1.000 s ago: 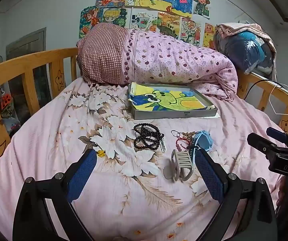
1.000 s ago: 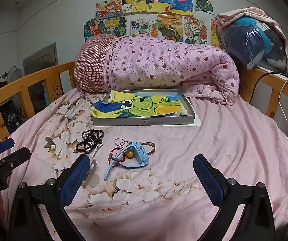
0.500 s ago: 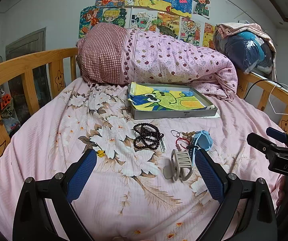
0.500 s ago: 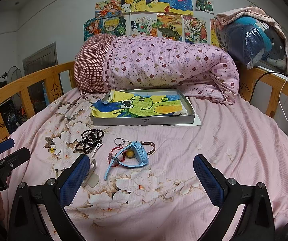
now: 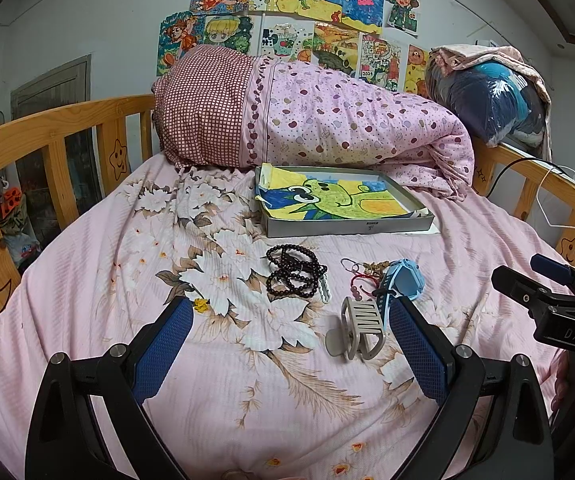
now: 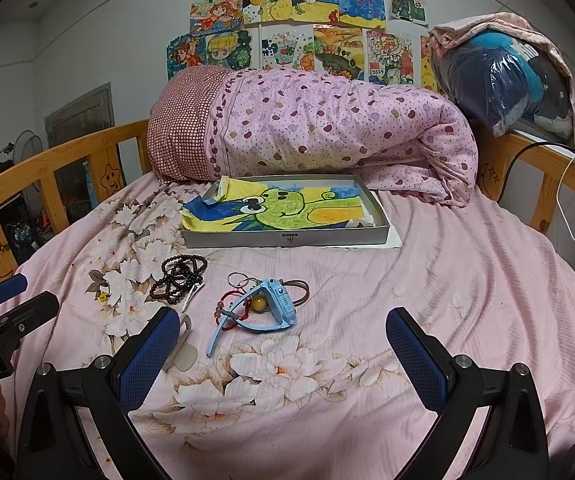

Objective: Organize jewelry

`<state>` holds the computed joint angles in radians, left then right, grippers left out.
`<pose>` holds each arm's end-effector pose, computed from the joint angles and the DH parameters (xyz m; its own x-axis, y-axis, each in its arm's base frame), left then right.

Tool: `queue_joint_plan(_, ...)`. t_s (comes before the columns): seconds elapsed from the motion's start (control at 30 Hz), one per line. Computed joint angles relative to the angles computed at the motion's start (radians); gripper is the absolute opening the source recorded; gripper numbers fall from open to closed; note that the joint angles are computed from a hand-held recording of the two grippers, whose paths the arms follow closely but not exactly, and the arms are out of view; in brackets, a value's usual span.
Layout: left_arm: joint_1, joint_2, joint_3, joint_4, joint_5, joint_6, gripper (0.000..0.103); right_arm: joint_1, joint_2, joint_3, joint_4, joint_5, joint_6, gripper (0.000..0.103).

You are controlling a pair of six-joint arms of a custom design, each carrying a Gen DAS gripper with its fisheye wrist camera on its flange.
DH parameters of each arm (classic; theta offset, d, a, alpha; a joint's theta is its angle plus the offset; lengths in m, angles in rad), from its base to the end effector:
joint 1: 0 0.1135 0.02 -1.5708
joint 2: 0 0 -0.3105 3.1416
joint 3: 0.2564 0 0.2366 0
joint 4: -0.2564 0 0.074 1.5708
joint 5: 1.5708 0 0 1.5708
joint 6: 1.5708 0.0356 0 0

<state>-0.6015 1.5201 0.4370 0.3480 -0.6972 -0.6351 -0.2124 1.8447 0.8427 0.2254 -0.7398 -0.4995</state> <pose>0.2105 -0.1168 0.1816 -0.4695 -0.2294 -0.8526 -0.2949 0.9510 -0.0934 0.3466 -0.0502 0.1816 -0.4508 -0.2647 -0.8525 -0.6041 0.7936 0.0731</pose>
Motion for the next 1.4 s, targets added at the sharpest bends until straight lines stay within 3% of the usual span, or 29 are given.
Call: queue_joint_plan(1.4,-0.001,-0.001,0.003,-0.009,0.000,-0.003,0.096,-0.003,0.030,-0.014,0.021,0.016,-0.014,0.103)
